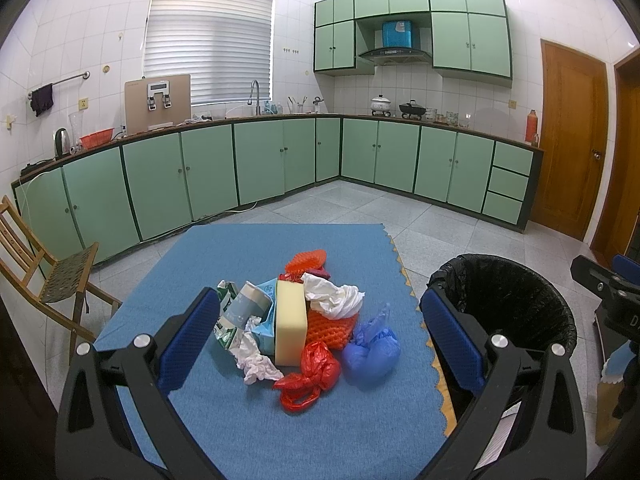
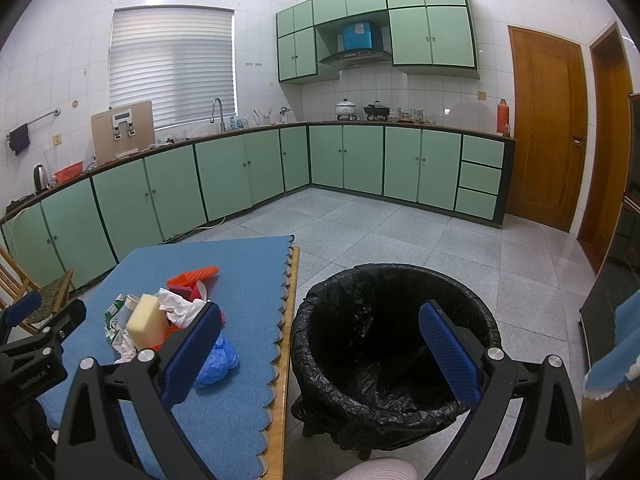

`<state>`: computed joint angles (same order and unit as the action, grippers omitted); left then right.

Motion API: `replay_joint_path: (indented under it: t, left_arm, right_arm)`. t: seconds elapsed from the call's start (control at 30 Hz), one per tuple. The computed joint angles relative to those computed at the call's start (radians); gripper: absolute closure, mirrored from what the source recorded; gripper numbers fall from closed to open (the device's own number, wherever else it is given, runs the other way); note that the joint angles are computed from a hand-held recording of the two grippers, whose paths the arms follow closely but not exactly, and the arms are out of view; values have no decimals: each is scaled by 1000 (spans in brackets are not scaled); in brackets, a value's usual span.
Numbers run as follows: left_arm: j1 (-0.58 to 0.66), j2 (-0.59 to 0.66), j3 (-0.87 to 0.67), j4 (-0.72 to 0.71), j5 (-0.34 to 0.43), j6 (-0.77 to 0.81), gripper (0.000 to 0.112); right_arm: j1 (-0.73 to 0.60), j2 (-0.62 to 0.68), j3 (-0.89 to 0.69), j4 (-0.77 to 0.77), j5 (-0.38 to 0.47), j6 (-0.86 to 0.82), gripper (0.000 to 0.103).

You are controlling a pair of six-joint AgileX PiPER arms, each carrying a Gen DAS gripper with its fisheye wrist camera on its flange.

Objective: Collect trash

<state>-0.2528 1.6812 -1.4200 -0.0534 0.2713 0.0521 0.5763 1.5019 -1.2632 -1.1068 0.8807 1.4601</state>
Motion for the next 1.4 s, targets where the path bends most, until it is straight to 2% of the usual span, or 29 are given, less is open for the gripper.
replay_joint_path:
  t: [0.4, 0.5, 0.67, 0.93, 1.1, 1.2, 1.3, 1.4]
  left_arm:
    - [14, 2, -14, -44, 15, 44, 14]
    - [35, 14, -48, -82, 48, 79, 14]
    - [53, 45, -74, 9, 62, 2, 14]
    - [139, 130, -123, 212, 45, -182, 14]
    - [192, 203, -175, 160, 70, -103, 14]
    - [205, 236, -180, 185, 71, -101, 14]
    - [216, 276, -194, 153, 84, -64, 14]
    - [226, 306, -205, 105, 88, -15, 14]
  right_arm:
    - [-11, 5, -6, 16, -18, -12, 6]
    - [-15, 20, -25, 34, -31, -26, 6]
    - [-12, 62, -69, 80, -49, -78, 6]
    - [-14, 179, -143, 131, -132, -99, 6]
    - [-8, 289, -214, 127, -177, -127, 6]
    - [-28, 356, -249, 163, -242, -139, 6]
    - [-53, 408, -275, 212, -284, -145, 7]
    - [-64, 466, -318, 245, -275, -187, 12]
